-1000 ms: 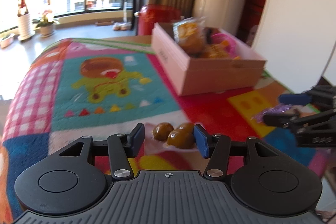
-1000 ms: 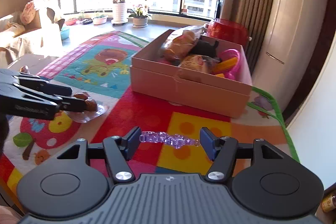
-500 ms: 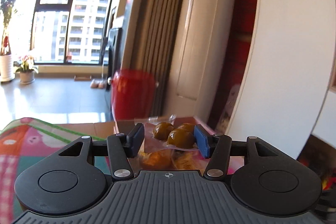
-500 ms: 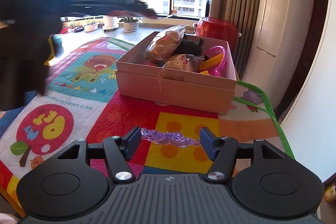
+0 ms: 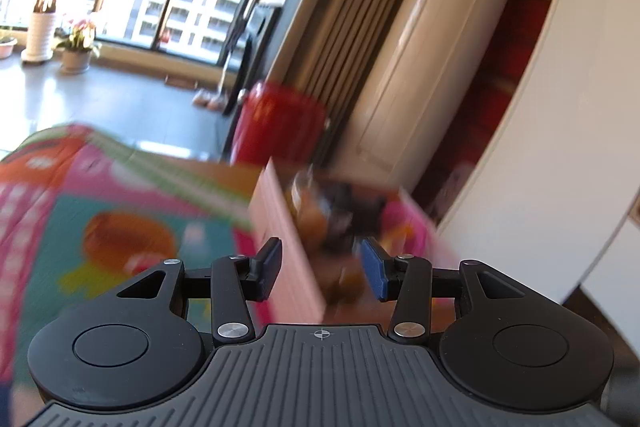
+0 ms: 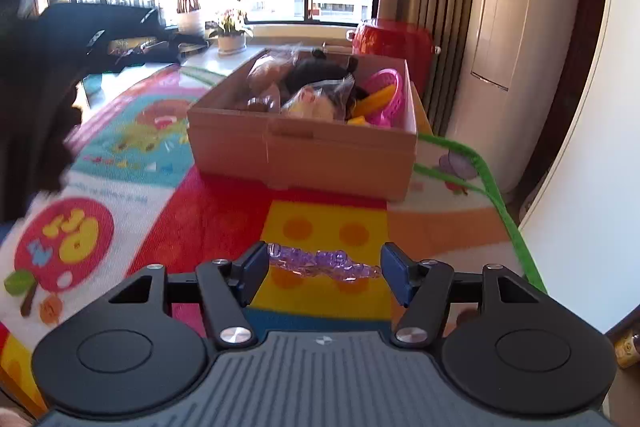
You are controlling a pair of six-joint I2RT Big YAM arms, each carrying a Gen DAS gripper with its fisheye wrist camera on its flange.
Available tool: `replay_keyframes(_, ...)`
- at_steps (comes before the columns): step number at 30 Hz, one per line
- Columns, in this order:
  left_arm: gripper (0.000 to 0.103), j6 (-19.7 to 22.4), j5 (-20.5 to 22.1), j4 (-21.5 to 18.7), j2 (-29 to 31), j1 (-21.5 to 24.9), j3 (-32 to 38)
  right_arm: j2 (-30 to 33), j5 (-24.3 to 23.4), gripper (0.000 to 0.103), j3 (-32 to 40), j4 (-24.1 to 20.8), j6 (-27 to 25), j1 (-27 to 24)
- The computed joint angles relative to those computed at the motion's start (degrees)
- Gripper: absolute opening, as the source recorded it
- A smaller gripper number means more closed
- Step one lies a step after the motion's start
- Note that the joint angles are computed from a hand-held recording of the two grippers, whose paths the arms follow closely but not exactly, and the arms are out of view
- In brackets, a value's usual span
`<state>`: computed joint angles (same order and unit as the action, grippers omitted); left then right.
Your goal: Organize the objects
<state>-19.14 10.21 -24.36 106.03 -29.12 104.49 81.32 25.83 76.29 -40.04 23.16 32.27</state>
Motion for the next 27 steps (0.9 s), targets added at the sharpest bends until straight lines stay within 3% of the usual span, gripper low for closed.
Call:
replay_keyframes(3, 0.048, -0.05, 1.56, -2.22, -3.80, 0.39, -5.95, 0.30, 0.20, 0.062, 2.10, 2.30, -3.23, -1.41)
replay_keyframes(9, 0.048, -1.65, 0.43, -6.85, -6.48, 0.15, -10.56, 6.48, 1.91, 0.063, 11.97, 12.10, -16.94, -5.06)
replay_keyframes(10, 0.048, -1.63, 0.22, -7.41, -6.43, 0.03, -10.43, 7.85, 0.99, 0.069, 13.55, 13.69, -18.30, -5.86)
replay_keyframes(11, 0.048, -1.56, 0.01, -8.20, -6.42, -0.04, -10.07, 9.19, 0.54, 0.091, 15.13, 14.36, -19.44, -6.55)
replay_keyframes(12, 0.048, -1.39, -0.22, -8.54, -6.66, -0.09, -10.19, 10.36, 1.27, 0.103, 16.48, 14.45, -20.10, -6.98)
replay_keyframes(15, 0.048, -0.62, -0.72, -8.72, -7.67, -0.19, -11.15, 11.03, 1.89, 0.103, 16.68, 13.07, -17.94, -7.89)
replay_keyframes(20, 0.048, -2.22, 0.43, -8.18, -6.96, 0.31, -10.12, 5.33, -1.13, 0.103, 6.75, 11.65, -15.03, -7.39)
replay_keyframes(25, 0.048, -2.51, 0.63, -5.99, -3.44, -0.73, -3.67, 1.99, 0.80, 0.103, -0.04, 9.37, -13.29, -5.91)
replay_keyframes(26, 0.048, -2.35, -0.60, -6.10, -2.12, -1.11, -1.45, 1.93, 0.71, 0.102, -0.45, 8.85, -12.34, -6.00)
replay_keyframes(27, 0.048, -2.22, -2.04, -6.56, -0.78, -1.45, 0.78, 2.21, 0.64, 0.092, -0.20, 7.91, -11.73, -6.21)
